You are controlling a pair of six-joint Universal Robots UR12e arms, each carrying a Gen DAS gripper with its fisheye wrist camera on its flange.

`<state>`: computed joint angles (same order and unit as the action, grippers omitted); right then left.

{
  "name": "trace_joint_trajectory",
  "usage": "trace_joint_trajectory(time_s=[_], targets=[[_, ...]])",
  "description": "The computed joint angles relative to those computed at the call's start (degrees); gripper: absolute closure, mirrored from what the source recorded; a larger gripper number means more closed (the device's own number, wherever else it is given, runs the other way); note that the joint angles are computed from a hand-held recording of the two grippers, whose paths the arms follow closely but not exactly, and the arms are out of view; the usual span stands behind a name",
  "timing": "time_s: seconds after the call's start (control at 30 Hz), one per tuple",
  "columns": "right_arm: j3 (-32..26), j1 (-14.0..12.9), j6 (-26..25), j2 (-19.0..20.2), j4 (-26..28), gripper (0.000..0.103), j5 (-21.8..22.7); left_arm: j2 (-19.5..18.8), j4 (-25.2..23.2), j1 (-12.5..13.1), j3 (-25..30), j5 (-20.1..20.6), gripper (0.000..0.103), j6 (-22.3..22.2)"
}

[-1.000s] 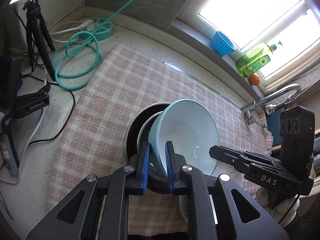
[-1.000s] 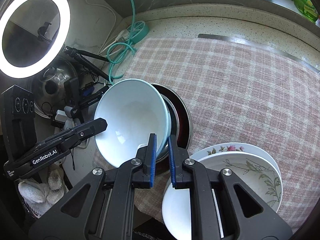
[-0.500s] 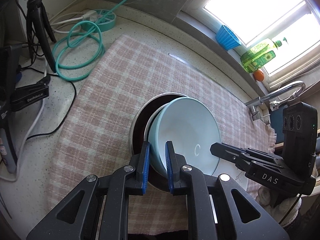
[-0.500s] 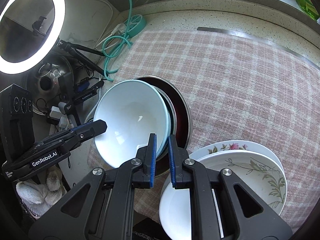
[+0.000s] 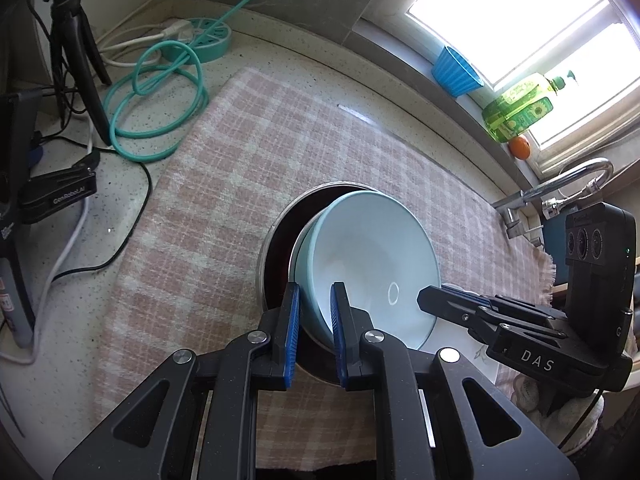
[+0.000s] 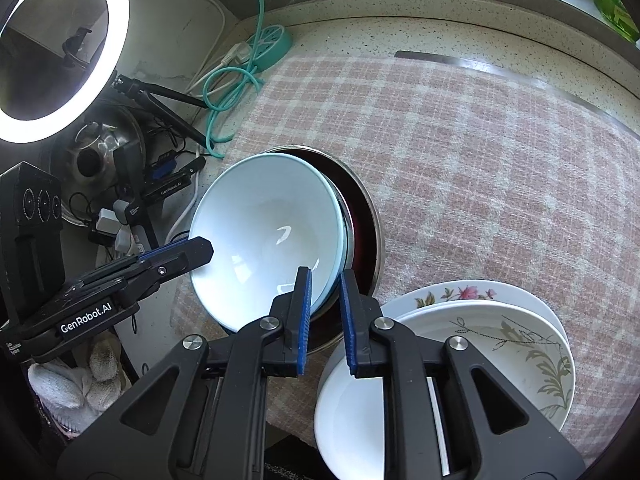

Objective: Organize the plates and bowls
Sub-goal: 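Lift the pale blue bowl and carry it over the nested steel bowls, then lower the pale blue bowl into the small steel bowl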

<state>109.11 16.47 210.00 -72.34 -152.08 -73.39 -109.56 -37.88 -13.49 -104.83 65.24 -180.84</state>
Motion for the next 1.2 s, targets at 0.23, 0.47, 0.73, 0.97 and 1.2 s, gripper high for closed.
trace_joint_trajectory(time_s=[0.23,0.47,0.73,0.97,1.2], targets=[[0.23,0.16,-0.40,-0.34,-0.48,0.087,-0.43,0.07,0.19,0.09,-0.24,-0.27,0.089,-0.12],[0.88,0.10,-0.45,-1.10,-1.93,0.083,-0.39,0.85,1.54,0.59,-0.87,-0.95,0.089,0.05],[2.70,-0.28,0.65,-2.64,-5.60,0.063,-0.69,2.08,4.02,1.34,-2.14,-0.56,0.089,-0.46],[4.62,-1.28,3.31,-3.81,-7.77,0.063,-1.33,2.12,5.04,2.42,-3.00,-1.27,0.089,-2.25],[6.00,-2.90,6.68,-3.40,-9.04,0.063,1.16,1.19,4.01,3.23,-2.97,-3.61,0.089,-3.40]])
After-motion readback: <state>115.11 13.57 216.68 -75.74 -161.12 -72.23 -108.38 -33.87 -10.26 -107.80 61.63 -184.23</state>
